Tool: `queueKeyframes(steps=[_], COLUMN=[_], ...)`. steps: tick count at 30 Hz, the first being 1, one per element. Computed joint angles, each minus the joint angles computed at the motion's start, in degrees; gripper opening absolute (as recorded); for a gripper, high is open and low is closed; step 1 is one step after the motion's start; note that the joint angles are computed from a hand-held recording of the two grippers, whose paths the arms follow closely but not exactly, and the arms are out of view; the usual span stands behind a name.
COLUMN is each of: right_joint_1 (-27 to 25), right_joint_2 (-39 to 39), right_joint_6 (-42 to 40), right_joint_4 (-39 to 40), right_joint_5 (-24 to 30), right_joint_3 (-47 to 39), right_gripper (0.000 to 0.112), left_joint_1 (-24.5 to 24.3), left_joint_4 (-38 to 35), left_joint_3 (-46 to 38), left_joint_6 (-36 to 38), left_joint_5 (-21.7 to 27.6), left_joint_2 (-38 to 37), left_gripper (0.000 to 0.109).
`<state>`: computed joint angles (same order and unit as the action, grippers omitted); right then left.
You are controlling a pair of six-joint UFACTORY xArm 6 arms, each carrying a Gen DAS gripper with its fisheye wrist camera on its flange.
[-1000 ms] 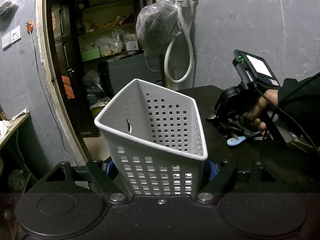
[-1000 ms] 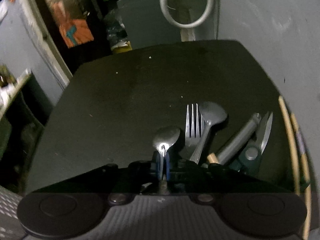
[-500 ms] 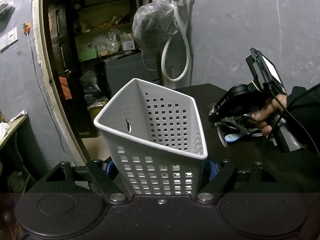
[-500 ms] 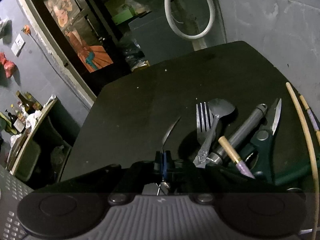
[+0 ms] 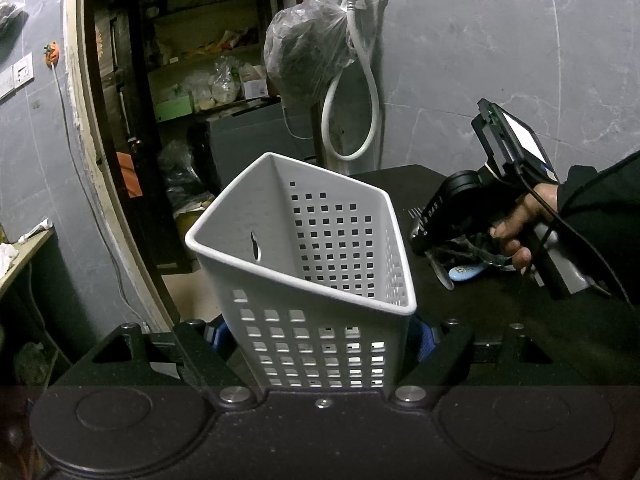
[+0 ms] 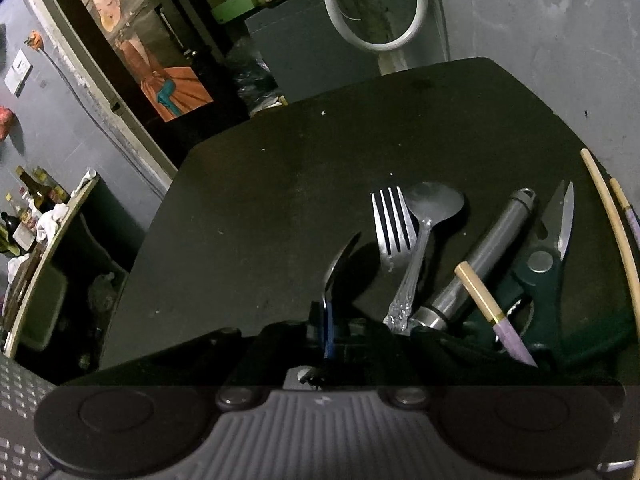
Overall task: Organize utensils
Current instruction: 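Lift the spoon with the right tool and lower it into the basket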
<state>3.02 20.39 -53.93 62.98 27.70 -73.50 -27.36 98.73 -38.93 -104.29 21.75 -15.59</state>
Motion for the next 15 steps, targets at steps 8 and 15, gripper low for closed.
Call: queueKeyframes(steps=[8,15], right_joint_1=[-0.4,0.0], right_joint_2=[1.9,3.2], right_joint_6=[0.6,-1.8], right_joint_4=[0.0,2.2], right_joint_5=[1.4,1.4], right_joint_3=[-2.4,-3.8], right_gripper=[0.002,0.001], left_joint_1=[-0.2,-0.9], left_joint_4=[-0.8,-2.1], left_joint_3=[-0.1,-0.4], left_joint_6=[0.5,1.3], left_joint_5=[0.2,1.0], left_joint_2=[0.5,0.9], left_gripper=[0.082,0.082])
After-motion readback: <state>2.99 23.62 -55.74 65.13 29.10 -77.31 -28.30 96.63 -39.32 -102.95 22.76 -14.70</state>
